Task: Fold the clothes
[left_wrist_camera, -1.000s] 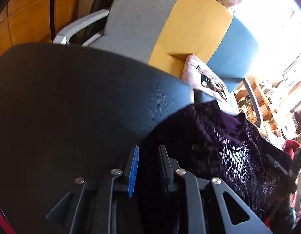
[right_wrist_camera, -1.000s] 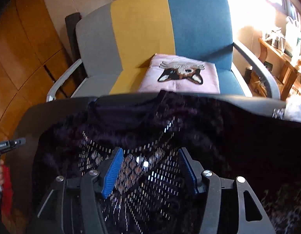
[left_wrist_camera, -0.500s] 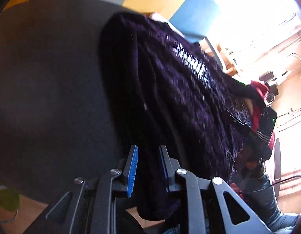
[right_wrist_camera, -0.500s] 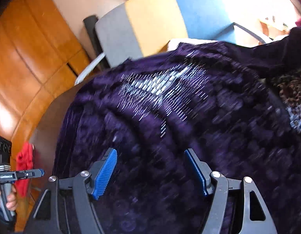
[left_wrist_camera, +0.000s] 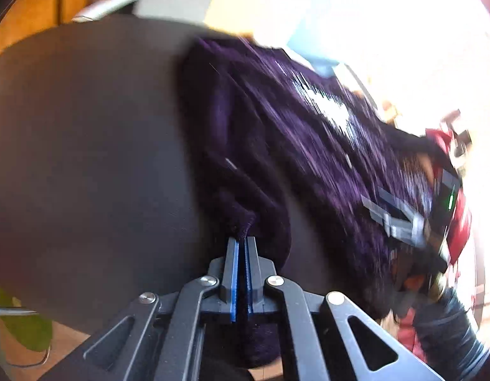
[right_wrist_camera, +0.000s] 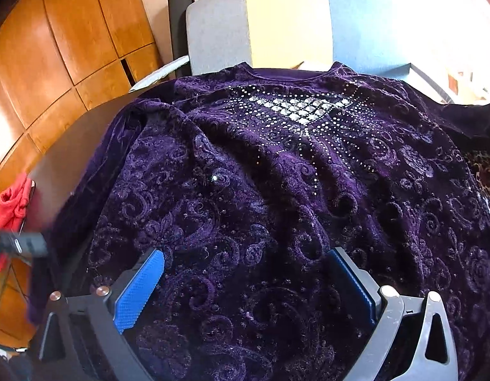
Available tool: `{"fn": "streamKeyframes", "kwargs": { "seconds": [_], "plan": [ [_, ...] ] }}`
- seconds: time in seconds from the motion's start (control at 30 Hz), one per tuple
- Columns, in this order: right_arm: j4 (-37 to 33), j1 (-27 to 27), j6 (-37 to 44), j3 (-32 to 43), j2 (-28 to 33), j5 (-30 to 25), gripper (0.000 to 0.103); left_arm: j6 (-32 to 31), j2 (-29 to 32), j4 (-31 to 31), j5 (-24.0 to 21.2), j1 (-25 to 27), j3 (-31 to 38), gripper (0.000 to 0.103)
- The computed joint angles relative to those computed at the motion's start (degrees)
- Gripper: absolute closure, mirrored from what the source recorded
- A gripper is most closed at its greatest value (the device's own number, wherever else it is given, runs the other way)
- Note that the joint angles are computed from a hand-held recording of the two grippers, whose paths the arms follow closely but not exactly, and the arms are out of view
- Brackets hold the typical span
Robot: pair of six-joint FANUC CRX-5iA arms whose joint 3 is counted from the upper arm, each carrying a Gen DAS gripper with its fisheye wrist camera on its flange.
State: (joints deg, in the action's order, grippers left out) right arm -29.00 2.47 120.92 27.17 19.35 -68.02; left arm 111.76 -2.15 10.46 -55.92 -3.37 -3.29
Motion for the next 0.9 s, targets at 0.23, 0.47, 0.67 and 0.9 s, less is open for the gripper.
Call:
{"fn": "streamKeyframes", "kwargs": {
  "seconds": [0.23,0.47,0.67,0.9],
  "plan": [
    [0.29,0.2,0.36,-0.25,0.01,0.48,0.0,10.38,-4.62,-13.76,-7.67,10.29,6.02,0.101],
    [0.72,0.48,0.56,-0.84,-0.29,1.26,0.0,16.37,0.5,-23.66,-17.91,13.93,17.3,0.092],
    [0.84,0.62,0.71,-0.93,-0.27,1.56,0.0,14.25,-0.99,-20.47,-16.12,16.89,14.46,0.089],
    [-0.02,0.25,1.12,-0.9,-0.25,1.54,0.0,13.76,-3.01,-7.73,-12.09,25.1,4.27,0.089]
  ]
}}
